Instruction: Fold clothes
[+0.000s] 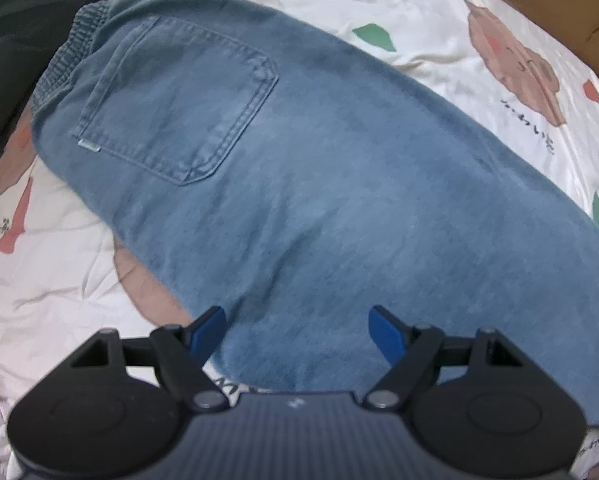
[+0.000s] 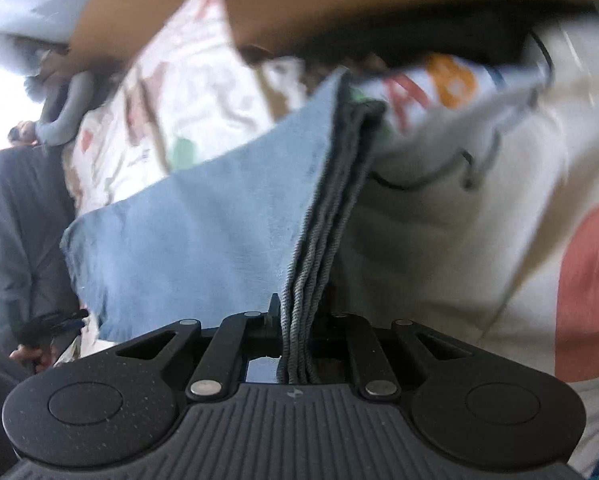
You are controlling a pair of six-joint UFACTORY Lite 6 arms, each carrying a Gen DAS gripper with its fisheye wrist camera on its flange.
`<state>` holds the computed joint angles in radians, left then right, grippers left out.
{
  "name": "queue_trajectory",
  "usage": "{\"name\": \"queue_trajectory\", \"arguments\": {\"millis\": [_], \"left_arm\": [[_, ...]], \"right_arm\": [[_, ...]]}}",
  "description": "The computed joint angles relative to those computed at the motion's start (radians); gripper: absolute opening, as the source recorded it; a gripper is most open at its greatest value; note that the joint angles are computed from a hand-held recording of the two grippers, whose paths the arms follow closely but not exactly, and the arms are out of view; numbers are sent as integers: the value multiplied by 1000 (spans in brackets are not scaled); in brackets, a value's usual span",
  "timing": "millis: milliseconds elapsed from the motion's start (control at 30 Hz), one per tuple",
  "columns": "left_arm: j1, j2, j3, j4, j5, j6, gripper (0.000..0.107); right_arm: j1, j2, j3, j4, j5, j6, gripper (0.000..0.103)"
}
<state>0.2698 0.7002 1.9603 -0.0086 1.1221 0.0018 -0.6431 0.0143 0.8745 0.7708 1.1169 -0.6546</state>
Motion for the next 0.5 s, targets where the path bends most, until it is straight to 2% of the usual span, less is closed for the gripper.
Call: {"name": "queue_trajectory", "arguments": {"millis": [333,500], "left_arm": [[-18,44,70,-32,-1,33,81],[-25,67,111,-69,12,63,81]], "right_arm": [[103,-5,244,-94,115,269,8],[112,7,375,-96,188,301,8]]}}
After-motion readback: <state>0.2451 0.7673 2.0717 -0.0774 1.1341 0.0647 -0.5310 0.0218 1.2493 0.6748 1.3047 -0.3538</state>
